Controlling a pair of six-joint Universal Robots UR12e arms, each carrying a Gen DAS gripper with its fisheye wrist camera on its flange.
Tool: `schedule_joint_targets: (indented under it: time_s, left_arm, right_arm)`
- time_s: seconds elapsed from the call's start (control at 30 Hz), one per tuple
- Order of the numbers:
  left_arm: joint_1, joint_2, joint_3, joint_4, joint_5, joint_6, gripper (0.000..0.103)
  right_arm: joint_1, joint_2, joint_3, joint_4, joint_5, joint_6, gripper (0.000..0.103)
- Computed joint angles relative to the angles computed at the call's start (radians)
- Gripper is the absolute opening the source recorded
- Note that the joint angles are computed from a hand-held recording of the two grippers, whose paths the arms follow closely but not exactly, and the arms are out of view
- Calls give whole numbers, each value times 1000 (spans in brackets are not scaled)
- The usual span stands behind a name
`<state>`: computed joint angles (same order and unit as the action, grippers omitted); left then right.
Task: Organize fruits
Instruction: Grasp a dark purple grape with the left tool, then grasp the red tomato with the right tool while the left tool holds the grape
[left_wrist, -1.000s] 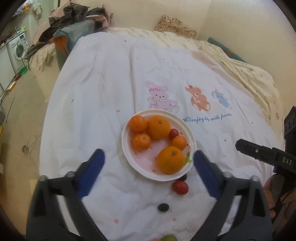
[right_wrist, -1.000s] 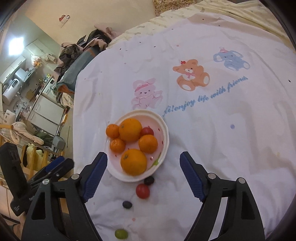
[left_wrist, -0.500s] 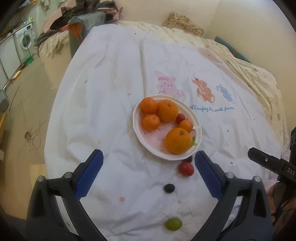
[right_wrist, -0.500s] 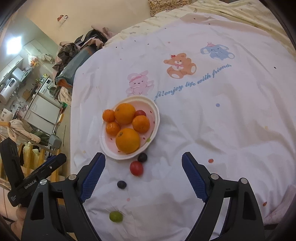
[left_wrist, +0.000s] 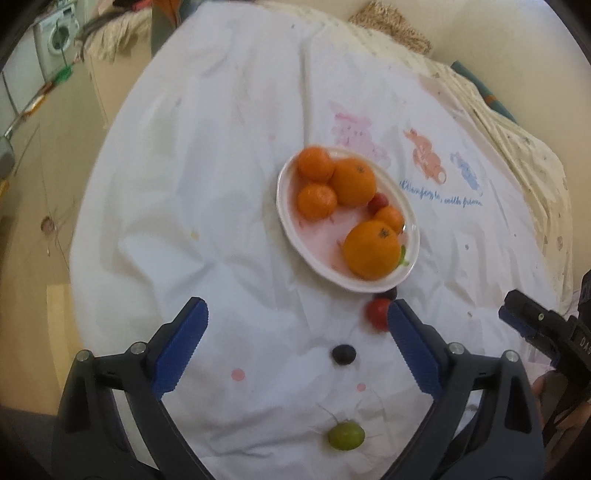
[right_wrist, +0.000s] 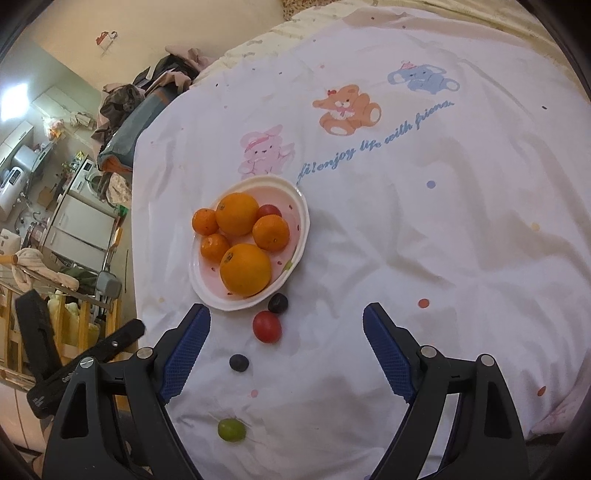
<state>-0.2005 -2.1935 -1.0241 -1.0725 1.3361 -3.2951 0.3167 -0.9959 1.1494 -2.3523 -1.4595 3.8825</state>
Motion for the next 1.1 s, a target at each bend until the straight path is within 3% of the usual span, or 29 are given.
schedule_joint_targets:
  time_s: [0.13,0.2,0.37,0.47,0.63,0.77,0.83,0.9,1.1]
  left_arm:
    - [-5,-21,26,-89,-30,20,70]
    - [-12,-35,43,-144,-52,46,53]
    - [-48,-67,91,-252,-57,170,50]
    - [-67,-88,120,-282,-30,202,40]
    - [-90,-114,155,-309,62,211,39]
    - [-95,-122,168,-336,100,213,27]
    - [-95,-119,164,-334,101,221,27]
    - [-96,-118,159,-326,114,231,20]
    - [-90,-110,148,-311,109,236,20]
  right_arm:
    - [-3,10,-12,19,13,16,87]
    - [-6,11,-10,22,21,26,87]
    - [-10,4,-3,33,12,28,87]
    - [-15,-5,13,32,5,39,87]
    - [-26,-22,40,42,1,39,87]
    - [-32,-33,60,44,1,43,87]
    - [-35,-37,66,40,4,53,87]
    - [-36,-37,67,31,13,61,87]
    - [-27,-18,33,49,0,24,87]
